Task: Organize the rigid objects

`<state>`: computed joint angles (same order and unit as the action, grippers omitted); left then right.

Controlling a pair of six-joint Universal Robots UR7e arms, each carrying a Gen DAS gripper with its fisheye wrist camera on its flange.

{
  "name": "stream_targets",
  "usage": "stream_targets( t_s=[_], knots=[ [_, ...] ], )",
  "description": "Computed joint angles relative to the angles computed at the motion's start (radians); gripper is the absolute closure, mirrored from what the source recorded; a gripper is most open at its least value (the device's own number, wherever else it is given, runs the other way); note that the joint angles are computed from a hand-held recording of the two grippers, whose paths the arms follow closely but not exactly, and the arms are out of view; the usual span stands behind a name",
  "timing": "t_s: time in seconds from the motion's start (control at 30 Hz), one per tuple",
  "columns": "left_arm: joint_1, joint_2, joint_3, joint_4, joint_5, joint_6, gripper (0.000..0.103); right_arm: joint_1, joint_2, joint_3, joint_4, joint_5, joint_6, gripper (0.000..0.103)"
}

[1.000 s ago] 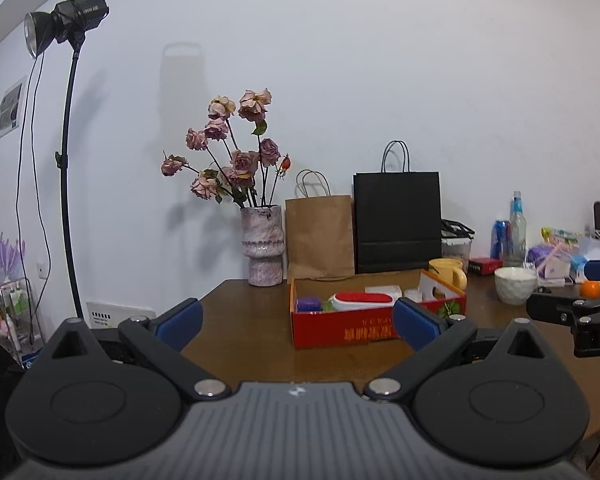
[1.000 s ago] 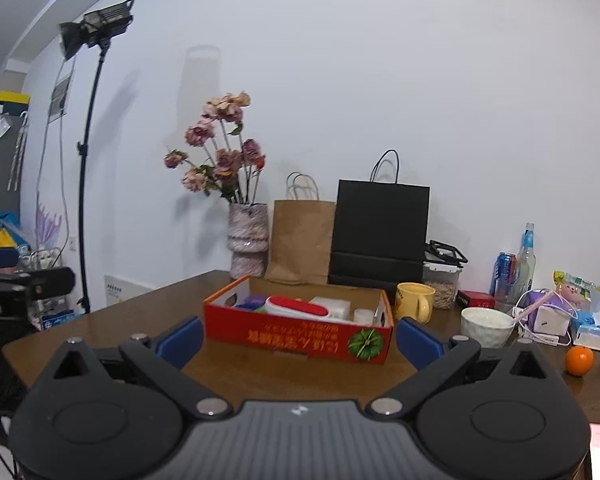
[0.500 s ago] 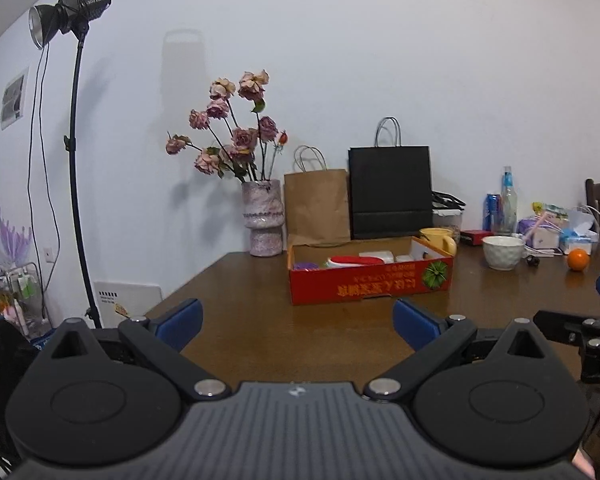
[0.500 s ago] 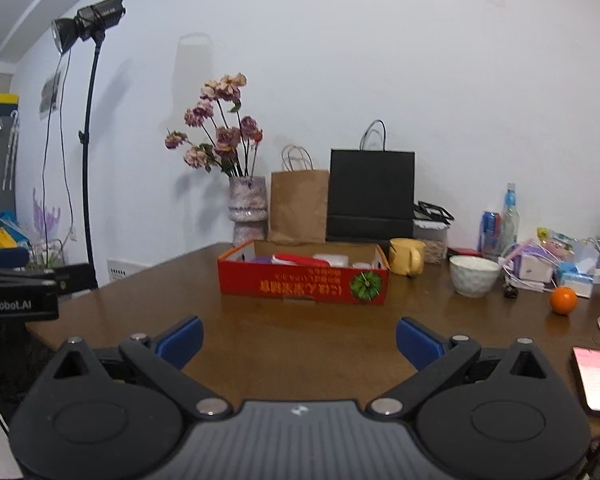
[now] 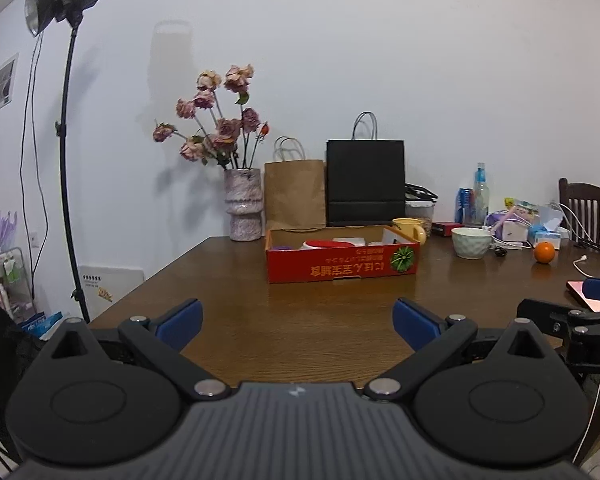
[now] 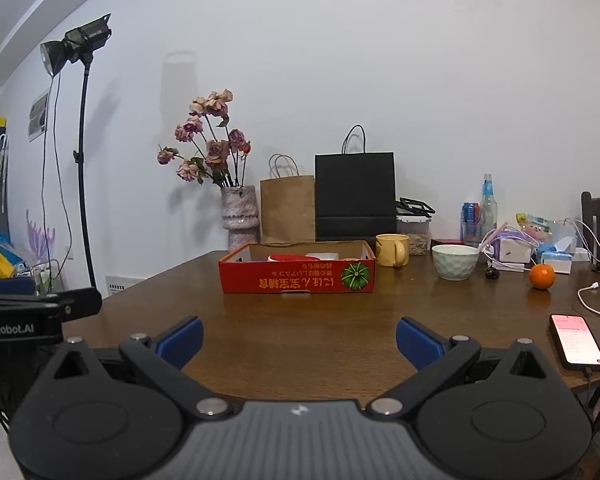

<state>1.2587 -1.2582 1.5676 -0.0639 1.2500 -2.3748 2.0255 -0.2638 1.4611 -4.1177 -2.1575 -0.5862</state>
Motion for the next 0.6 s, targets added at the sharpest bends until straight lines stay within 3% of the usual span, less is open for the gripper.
stream_targets(
  t_s=[0.6],
  knots=[
    [-0.004,-0.009,0.021,-0.027,-0.001,0.015,0.0,-0.003,-0.001,-0.003,0.018,0.01,0.016,0.0]
  ],
)
